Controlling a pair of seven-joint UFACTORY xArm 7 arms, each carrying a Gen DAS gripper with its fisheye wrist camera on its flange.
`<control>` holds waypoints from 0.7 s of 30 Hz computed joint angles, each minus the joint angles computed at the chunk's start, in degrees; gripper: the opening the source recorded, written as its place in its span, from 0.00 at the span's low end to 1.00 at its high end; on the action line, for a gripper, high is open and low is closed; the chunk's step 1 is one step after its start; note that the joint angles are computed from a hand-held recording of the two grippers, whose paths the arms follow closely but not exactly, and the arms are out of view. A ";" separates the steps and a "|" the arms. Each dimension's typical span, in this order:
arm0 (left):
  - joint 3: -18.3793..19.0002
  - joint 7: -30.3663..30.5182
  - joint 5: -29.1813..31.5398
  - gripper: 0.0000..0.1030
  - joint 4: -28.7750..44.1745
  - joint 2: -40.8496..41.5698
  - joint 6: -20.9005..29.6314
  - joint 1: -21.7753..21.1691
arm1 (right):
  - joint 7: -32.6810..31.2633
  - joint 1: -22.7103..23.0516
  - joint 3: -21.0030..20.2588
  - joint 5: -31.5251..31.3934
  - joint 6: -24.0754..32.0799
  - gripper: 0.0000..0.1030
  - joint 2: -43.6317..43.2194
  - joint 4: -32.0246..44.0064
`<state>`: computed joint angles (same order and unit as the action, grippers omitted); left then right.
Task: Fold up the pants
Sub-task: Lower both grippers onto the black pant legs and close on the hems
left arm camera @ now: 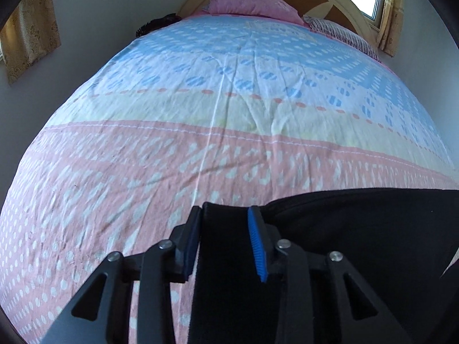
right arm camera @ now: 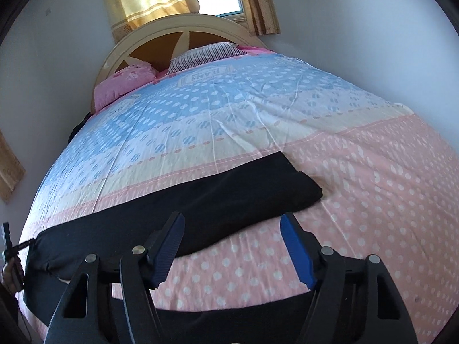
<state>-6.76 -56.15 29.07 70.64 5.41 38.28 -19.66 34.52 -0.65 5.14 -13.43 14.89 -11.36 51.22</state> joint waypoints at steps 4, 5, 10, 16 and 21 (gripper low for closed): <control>0.07 1.12 -0.68 0.35 -2.09 -1.42 -2.25 0.78 | -3.73 1.12 -3.14 6.36 0.29 0.69 3.04 2.61; 0.08 0.59 0.41 0.37 -2.39 -1.54 -2.38 0.77 | -4.83 1.28 -3.66 7.81 0.56 0.69 3.71 3.27; -0.18 3.35 0.85 0.33 -1.84 -1.04 -2.46 1.05 | -3.07 -0.68 -3.54 3.10 3.68 0.69 7.11 7.58; -0.30 6.95 1.75 0.16 -0.51 -0.37 -1.24 0.36 | -3.21 -1.01 -5.17 0.43 8.30 0.68 12.23 14.72; -0.20 7.32 4.07 0.13 -0.31 -0.28 -0.87 -0.11 | -8.54 -1.03 -5.93 4.86 12.35 0.68 18.79 23.11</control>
<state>-6.96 -48.83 33.14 70.33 5.13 37.41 -19.77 25.98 -1.68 -0.79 -8.57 27.24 7.43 74.33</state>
